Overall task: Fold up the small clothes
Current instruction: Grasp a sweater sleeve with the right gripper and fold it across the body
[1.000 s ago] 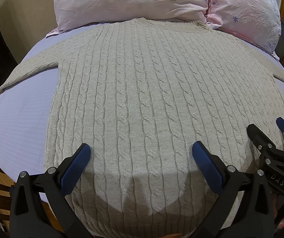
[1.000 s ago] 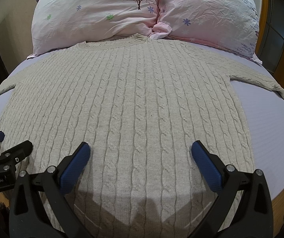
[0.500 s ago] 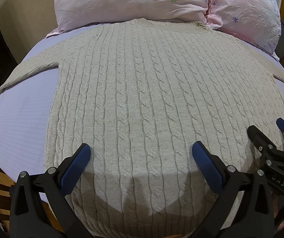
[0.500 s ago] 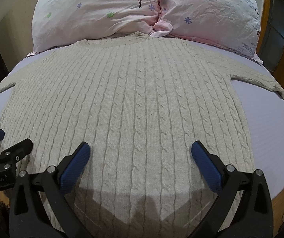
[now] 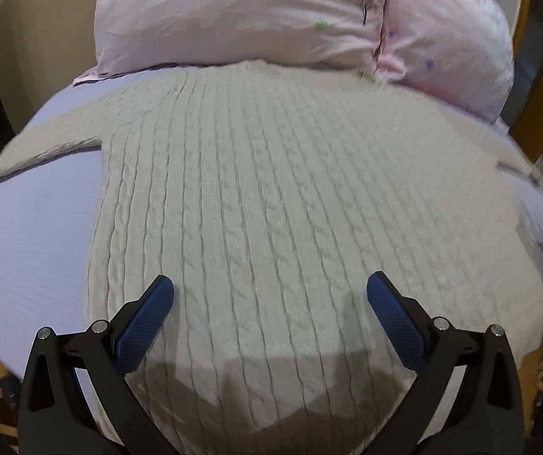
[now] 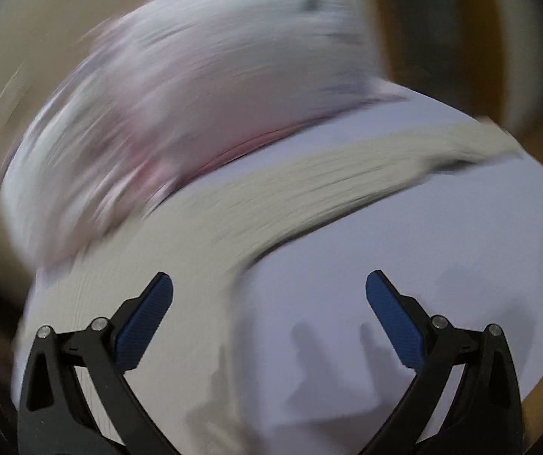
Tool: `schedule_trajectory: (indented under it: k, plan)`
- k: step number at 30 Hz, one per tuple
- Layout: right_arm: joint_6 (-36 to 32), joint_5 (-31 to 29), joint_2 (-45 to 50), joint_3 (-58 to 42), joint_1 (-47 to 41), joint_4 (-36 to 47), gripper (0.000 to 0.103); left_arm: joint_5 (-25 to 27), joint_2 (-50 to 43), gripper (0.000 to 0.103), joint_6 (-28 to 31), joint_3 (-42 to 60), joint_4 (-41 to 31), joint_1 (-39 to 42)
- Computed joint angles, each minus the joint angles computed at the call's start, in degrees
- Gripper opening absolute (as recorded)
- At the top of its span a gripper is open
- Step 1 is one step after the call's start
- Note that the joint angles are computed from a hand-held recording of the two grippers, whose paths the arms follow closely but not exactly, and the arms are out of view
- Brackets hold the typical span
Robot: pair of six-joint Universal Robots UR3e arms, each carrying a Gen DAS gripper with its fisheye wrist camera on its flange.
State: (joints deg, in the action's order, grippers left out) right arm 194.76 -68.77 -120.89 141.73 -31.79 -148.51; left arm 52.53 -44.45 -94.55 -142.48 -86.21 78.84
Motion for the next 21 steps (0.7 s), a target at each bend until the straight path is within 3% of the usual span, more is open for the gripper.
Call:
schedule_trajectory:
  k: [2, 5, 8, 11, 12, 13, 14, 15, 17, 21]
  plan:
    - [-0.6, 4.0, 5.6, -2.0, -9.6, 2.0, 0.078, -2.2, -6.9, 0.102, -1.5, 2.5, 2.3, -0.9]
    - [0.8, 8.0, 17.7, -5.6, -16.5, -0.9, 0.075, -6.1, -14.7, 0.102, -5.2, 5.0, 8.6, -1.5]
    - [4.9, 9.9, 25.6, -6.6, -18.9, -9.9, 0.071, -8.6, -21.8, 0.102, -10.9, 7.5, 16.7, -2.5]
    - [10.5, 11.5, 32.7, -6.8, -21.5, -20.0, 0.059, -9.5, -29.8, 0.102, -18.3, 11.4, 25.2, -3.5]
    - [11.4, 11.9, 33.5, -6.1, -23.1, -21.5, 0.047, -9.9, -31.4, 0.102, -20.5, 12.2, 27.8, -3.3]
    - [11.6, 11.9, 35.4, -7.1, -24.2, -22.0, 0.027, -9.8, -34.3, 0.102, -24.3, 13.1, 33.2, -3.5]
    - [11.6, 10.8, 37.4, -9.2, -24.6, -21.3, 0.013, -9.6, -36.6, 0.102, -27.0, 13.9, 37.2, -3.1]
    - [11.2, 9.8, 38.0, -10.1, -24.5, -21.4, 0.007, -9.2, -39.3, 0.102, -30.2, 15.0, 41.3, -3.2]
    - [10.5, 5.4, 34.7, -10.7, -20.6, -23.2, 0.007, -9.4, -45.5, 0.102, -35.8, 18.1, 48.8, -2.5]
    - [4.9, -0.8, 25.3, -14.7, -5.2, -25.2, 0.006, -10.4, -55.7, 0.102, -45.0, 26.7, 54.1, -1.7]
